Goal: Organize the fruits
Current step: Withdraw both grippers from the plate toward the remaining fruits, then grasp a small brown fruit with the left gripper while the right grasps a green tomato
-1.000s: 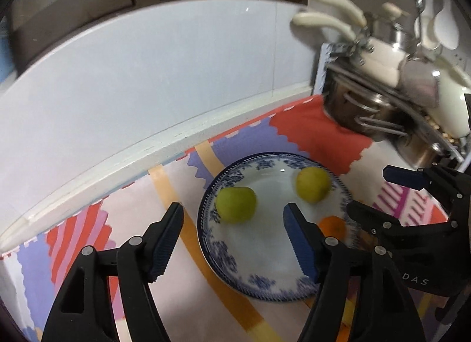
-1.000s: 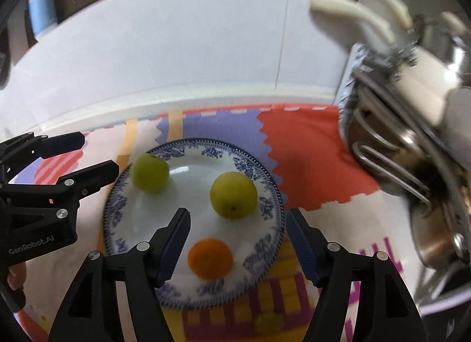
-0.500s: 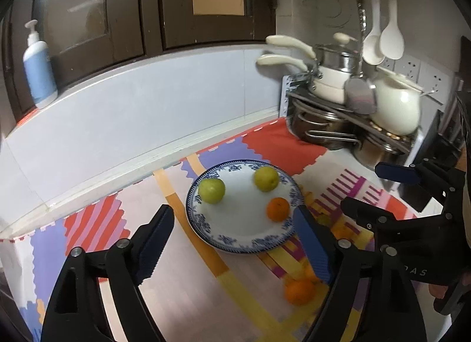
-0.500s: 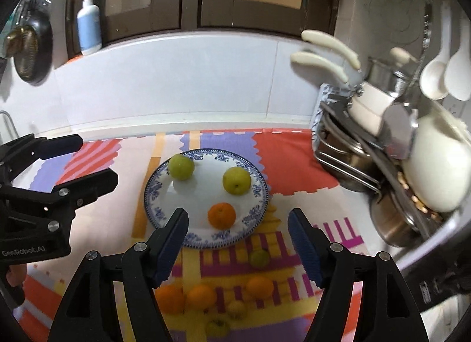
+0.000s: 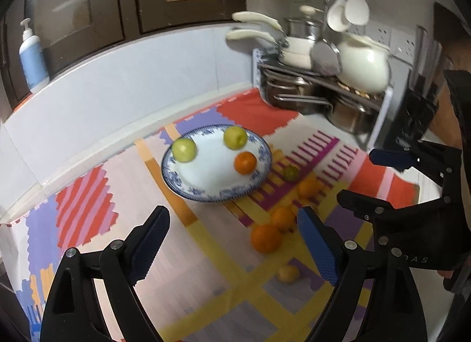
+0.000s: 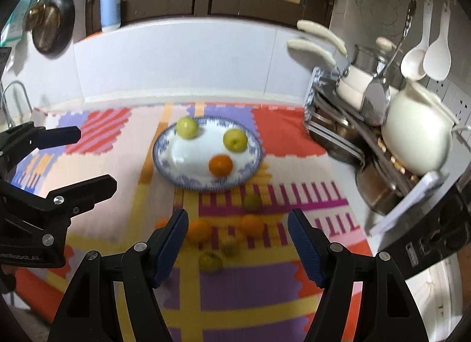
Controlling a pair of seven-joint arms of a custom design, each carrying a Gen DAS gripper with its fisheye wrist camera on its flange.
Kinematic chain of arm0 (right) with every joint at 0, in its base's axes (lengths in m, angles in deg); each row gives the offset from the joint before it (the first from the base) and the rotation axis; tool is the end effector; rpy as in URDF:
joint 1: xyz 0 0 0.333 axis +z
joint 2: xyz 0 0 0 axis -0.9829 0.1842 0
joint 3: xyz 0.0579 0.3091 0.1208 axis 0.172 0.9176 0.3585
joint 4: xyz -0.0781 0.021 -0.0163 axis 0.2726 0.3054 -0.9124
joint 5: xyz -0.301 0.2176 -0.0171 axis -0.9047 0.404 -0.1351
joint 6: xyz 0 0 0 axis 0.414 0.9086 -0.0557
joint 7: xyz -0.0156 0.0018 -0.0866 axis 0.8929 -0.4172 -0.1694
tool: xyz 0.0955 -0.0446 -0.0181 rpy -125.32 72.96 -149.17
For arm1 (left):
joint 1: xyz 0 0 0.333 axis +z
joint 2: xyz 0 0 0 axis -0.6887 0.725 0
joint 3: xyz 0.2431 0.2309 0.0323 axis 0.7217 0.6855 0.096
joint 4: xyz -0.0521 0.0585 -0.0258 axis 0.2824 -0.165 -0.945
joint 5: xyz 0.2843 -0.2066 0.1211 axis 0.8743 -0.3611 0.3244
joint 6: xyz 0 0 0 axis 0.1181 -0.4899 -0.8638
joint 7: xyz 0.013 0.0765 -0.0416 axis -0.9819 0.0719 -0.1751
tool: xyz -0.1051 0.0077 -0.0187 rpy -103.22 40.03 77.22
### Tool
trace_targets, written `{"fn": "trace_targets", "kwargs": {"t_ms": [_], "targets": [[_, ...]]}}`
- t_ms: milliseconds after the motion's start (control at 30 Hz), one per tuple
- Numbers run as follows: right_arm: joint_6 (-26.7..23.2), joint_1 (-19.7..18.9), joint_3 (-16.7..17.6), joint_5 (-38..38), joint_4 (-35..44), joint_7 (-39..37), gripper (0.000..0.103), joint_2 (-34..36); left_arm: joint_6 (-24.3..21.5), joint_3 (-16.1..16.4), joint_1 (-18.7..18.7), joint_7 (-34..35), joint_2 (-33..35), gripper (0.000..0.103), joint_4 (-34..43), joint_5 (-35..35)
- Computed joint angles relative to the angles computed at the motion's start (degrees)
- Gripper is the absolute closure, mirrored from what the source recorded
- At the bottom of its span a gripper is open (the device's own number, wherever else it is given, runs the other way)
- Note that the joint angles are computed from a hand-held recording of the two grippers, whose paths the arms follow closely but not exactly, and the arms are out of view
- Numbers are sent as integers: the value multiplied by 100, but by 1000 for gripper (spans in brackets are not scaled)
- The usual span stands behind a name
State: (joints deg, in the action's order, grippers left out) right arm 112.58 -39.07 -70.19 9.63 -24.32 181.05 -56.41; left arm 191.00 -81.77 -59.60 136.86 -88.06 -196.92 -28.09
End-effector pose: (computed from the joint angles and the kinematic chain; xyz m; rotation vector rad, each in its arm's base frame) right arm 0.4404 0.4482 0.4758 -1.7946 1.8269 -0.8661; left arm 0.4905 -0.1823 0.4803 -1.1076 2.3200 -0.9627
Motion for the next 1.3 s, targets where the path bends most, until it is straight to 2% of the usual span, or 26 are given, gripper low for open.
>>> {"fn": "trace_targets", "kwargs": {"t_ms": [67,333,567,700,833,1000,1133,1300], "targets": [[132,-20,30,99,-143,-28,32,-28,71,-16,-33,123,-15,14,-107,-50],[626,-82,53,542,-565,-78,33,35,-222,-59,-34,147,79,16,-367,157],[1116,-141,-14,874,-851,-217,42,127,-592,-174,60,97,247,24,-419,306],[1249,-118,-74,900,-934,-166,43,146,-793,-229,137,3,366,31,-366,358],[1372,-101,-118,852,-944,-156,45,192,-953,-296,214,163,488,34,-283,89],[1630,-119,-210,757,-934,-41,48,256,-1224,-349,332,-19,662,47,-128,122],[1752,-151,-250,803,-902,-118,50,332,-1269,-419,387,-19,732,53,-82,166],[2064,-186,-346,834,-921,-53,53,386,-1410,-464,432,-69,836,74,19,238]]}}
